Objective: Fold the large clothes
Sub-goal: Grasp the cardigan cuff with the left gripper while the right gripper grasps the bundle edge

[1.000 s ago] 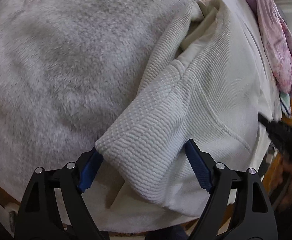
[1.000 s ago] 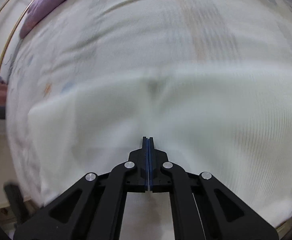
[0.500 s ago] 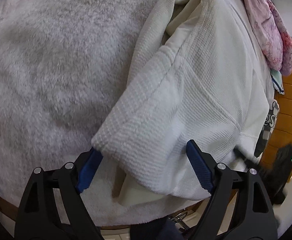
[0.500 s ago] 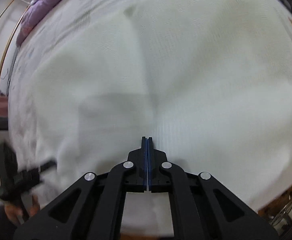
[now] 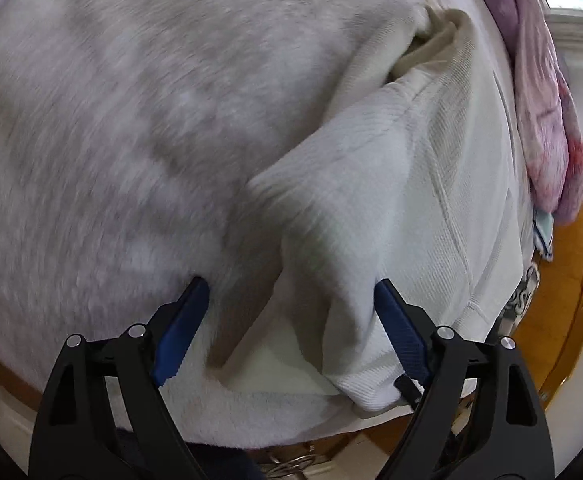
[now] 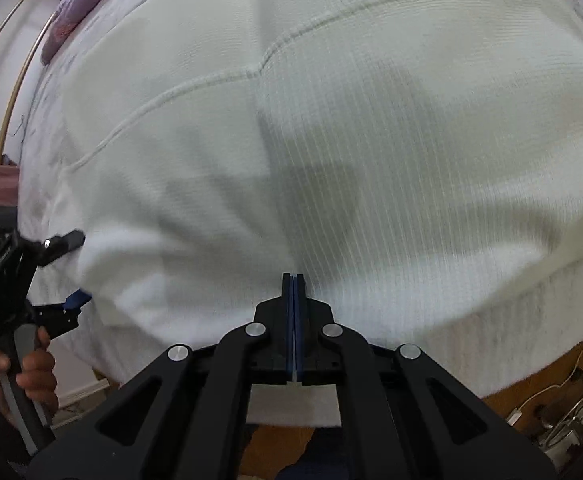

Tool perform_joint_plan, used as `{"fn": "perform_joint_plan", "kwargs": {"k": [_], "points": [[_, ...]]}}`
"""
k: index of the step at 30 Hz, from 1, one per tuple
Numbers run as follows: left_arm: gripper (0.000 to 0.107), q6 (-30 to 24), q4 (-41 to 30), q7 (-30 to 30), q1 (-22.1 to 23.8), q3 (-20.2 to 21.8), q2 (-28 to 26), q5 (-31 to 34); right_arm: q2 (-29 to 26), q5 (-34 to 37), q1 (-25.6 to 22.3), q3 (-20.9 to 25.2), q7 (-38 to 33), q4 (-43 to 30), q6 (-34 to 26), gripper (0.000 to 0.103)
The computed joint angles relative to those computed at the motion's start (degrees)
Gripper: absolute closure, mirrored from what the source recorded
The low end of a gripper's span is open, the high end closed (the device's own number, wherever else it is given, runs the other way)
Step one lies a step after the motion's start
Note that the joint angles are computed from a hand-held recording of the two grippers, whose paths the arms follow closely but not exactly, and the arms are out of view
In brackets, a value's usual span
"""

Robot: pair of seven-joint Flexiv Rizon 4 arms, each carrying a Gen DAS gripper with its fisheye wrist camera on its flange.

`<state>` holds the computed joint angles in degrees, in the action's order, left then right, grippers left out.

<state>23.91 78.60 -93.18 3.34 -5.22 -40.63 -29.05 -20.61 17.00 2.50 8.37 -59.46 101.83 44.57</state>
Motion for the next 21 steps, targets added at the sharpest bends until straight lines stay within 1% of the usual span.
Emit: {"fn": "perform_joint_plan", "kwargs": {"k": [1,2,3,4,5,7,8,9,10,11,12,13,14,15,17,19,21], "points": [[0.023,0.54,0.73,-0.1,-0.07,0.09,0.38,-0.09,-1.37,0.49,0.53,-0.54,-1.11,-1.84,-0.38,0.103],[0.023,1.26,1.75,0.05,-0.1,0.22,0.93,-0.12,-1.51,0.78,-0.54,0.4,-1.93,-2.35,-0.79,0.1],[0.023,1.65,2.12,-0.54,-0.42,0.48,1.11,0.18,-1.42,0.59,-0.56,0.37,-2.28,-2.45,-0.99,0.1],[0.023,1.52,2.09,-1.23,-0.65,0.6,1.12,0.44,-1.99,-0.46,0.0,0.22,-2.54,-3.84,-1.14,0.097],[0.025,1.11,1.41,-2.43,-1.14,1.03,0.97,1.36,-1.81,-1.08,0.24,0.34,-3.49,-3.99,-0.65,0.09],[0.033,-0.27,0.35,-3.8,-1.52,1.06,0.73,2.2,-1.55,-2.77,1.27,0.46,-4.63,-3.8,1.1,0.083],[0.043,-0.88,0.36,-3.4,-1.27,0.74,0.79,2.06,-1.25,-3.31,1.65,0.77,-5.91,-3.49,2.47,0.076],[0.056,-2.16,-0.21,-2.64,-0.87,0.0,0.44,1.41,-0.95,-4.67,2.42,0.8,-6.83,-2.97,3.89,0.072],[0.06,-3.31,-1.22,-2.74,-1.17,-0.05,0.06,1.88,-1.19,-6.73,3.5,0.33,-6.74,-2.81,4.94,0.061],[0.07,-4.81,-2.28,-2.26,-1.07,-0.28,-0.43,2.03,-1.11,-9.54,5.14,-0.02,-5.22,-1.65,6.93,0.044],[0.082,-5.99,-3.15,-2.07,-0.92,-0.48,-0.97,1.8,0.34,-10.99,5.17,0.09,-5.56,0.46,8.58,0.04],[0.086,-7.56,-4.21,-2.37,-0.54,-0.93,-1.69,0.82,0.61,-11.14,6.18,0.44,-6.16,0.71,10.52,0.039],[0.091,-8.82,-5.36,-3.2,-0.46,-1.06,-2.19,0.26,0.21,-9.76,5.74,1.67,-8.19,-0.1,10.89,0.039],[0.093,-10.08,-6.78,-3.58,-0.4,-1.11,-2.71,0.16,-0.11,-9.47,5.95,2.22,-9.24,-0.49,11.47,0.039],[0.094,-13.47,-9.49,-3.13,-0.03,-1.33,-3.28,0.4,-0.89,-9.94,7.06,2.7,-10.23,-1.02,13.32,0.037],[0.096,-15.92,-12.08,-3.41,0.47,-2.35,-4.28,-1.53,-0.92,-11.3,7.96,2.78,-11.22,-0.92,14.3,0.034],[0.098,-19.58,-15.23,-4.62,1.09,-3.21,-5.71,-3.37,-1.42,-13.01,9.24,2.65,-11.71,-0.58,15.45,0.032]]}}
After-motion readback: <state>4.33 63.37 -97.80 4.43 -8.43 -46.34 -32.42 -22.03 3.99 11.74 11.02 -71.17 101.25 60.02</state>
